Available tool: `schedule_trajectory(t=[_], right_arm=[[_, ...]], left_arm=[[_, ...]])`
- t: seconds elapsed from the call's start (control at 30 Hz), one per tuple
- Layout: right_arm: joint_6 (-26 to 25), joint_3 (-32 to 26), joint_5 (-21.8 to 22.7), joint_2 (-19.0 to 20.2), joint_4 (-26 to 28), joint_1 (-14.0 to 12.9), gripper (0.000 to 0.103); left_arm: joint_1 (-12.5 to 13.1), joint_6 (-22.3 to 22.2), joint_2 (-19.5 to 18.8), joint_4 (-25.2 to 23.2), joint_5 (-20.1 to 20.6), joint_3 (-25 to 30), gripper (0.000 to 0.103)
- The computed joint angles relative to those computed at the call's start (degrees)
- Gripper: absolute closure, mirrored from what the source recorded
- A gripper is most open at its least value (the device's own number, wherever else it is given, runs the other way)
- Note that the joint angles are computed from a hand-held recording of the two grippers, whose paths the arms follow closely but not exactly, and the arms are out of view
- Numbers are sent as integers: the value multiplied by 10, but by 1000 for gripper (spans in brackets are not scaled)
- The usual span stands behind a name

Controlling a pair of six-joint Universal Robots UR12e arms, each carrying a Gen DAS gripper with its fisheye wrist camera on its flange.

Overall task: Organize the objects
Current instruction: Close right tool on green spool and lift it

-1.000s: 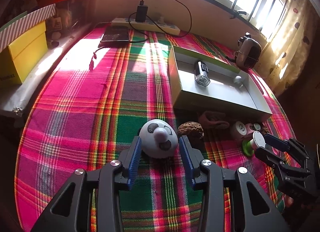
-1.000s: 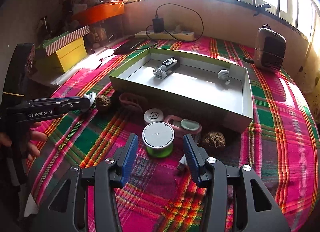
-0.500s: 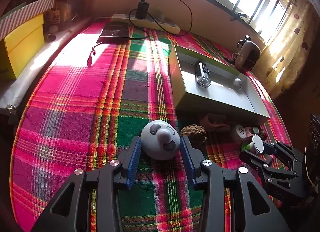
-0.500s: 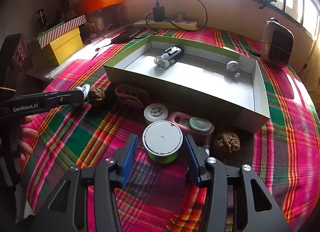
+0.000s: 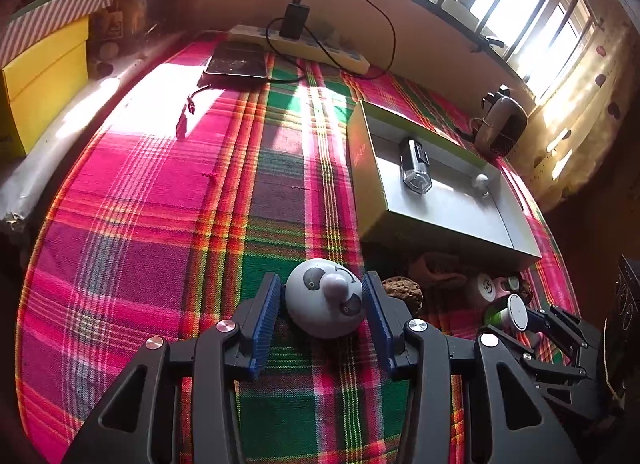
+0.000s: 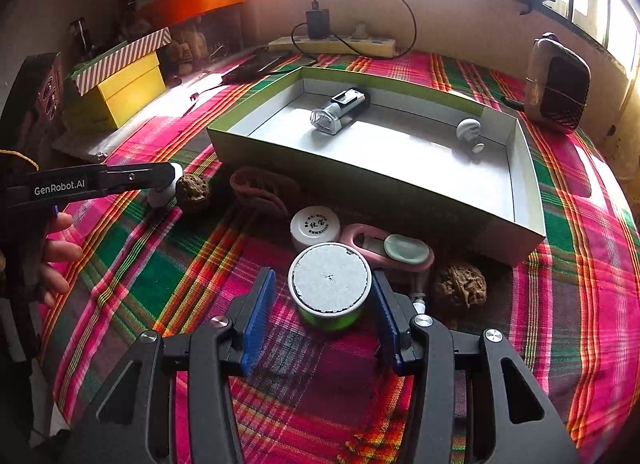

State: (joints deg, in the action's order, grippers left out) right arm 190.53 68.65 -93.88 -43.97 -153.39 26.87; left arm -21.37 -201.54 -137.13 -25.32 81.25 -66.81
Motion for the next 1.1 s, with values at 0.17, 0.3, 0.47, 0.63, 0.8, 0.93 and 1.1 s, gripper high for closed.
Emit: schedule_trajectory(t=[0.17,0.3,0.47,0.63,0.8,0.93,1.1], right_arm=[[0,0,0,0,1,0,55],[4,0,2,0,-1,-1,55],[12,2,4,-1,-4,-2,55],[13,2,3,-1,-5,-2,55],[17,3,2,-1,-6,-3,61],[18,4,0,-2,-7,-2,64],[19,5,2,-2,-9,-3,68]], left_arm=[[-1,2,-3,-10,2,8,60],[0,-11,-3,-14,-3,8,60],[1,-17,-1,-7,-5,3,60],[1,-21,2,5,0,-4,70],[1,-21,3,6,-4,-6,70],[2,-22,4,8,-6,-7,70],[1,-20,4,7,-5,-7,70]])
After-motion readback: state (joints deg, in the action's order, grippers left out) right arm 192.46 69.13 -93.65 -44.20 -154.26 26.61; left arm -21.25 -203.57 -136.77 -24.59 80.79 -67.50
